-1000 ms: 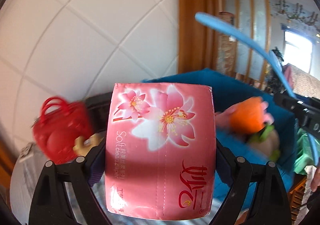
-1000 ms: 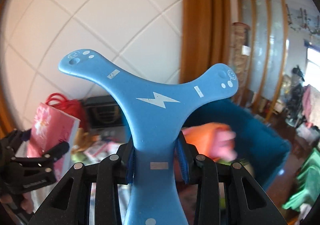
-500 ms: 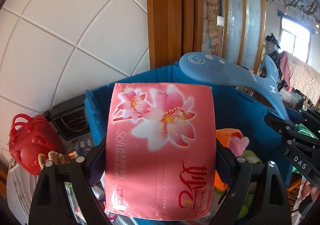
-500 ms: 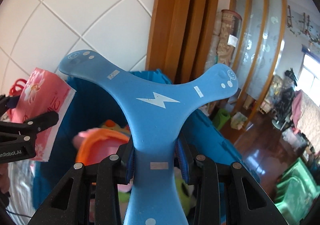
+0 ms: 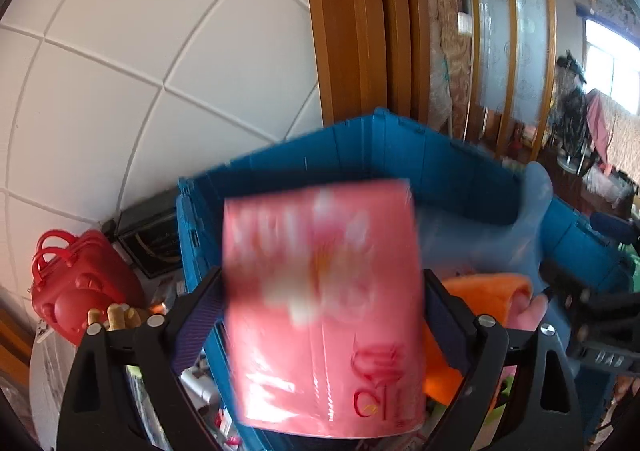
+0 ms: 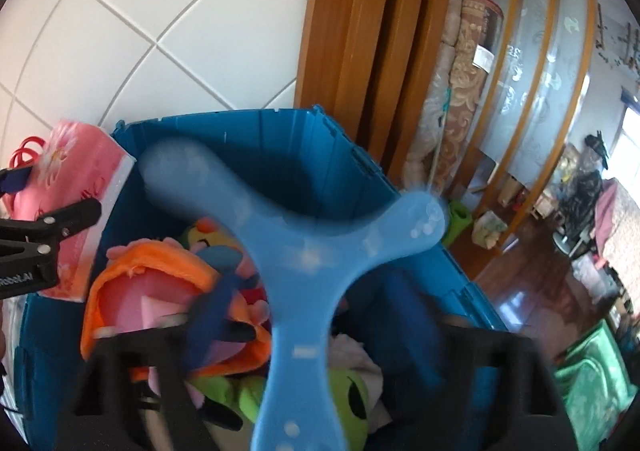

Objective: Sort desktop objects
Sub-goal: 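Carry tissue pack and blue toy into the crate and release both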

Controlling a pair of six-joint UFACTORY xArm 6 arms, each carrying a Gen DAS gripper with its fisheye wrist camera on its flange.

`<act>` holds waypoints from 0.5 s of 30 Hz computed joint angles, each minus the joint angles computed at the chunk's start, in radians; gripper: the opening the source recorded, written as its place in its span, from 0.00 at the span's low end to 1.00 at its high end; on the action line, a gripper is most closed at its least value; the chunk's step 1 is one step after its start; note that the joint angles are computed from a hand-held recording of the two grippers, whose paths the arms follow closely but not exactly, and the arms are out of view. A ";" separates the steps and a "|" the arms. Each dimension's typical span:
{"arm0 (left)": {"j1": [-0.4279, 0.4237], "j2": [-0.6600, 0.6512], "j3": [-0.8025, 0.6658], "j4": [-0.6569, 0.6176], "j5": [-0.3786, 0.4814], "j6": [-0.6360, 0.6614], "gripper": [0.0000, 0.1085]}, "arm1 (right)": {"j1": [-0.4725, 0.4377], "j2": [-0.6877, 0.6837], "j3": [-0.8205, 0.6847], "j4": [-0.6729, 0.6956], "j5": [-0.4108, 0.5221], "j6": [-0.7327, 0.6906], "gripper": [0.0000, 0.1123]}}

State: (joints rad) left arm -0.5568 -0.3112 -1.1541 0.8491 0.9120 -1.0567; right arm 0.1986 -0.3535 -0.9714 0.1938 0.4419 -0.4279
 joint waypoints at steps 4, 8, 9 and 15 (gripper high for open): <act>-0.018 -0.002 -0.016 0.051 0.023 -0.024 0.94 | -0.007 -0.005 0.004 0.000 -0.010 -0.013 0.86; -0.026 -0.023 0.007 0.062 0.025 -0.033 0.94 | -0.013 -0.024 0.022 -0.014 -0.028 -0.005 0.91; -0.026 -0.028 0.011 0.065 0.023 -0.035 0.94 | -0.016 -0.020 0.015 -0.017 -0.028 -0.006 0.91; -0.032 -0.109 0.083 0.056 -0.015 -0.061 0.94 | -0.017 -0.066 0.036 -0.031 -0.022 0.011 0.91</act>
State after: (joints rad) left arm -0.5888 -0.4199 -1.0707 0.9050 0.8968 -1.1174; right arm 0.1815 -0.4194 -0.9352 0.1624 0.4198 -0.4166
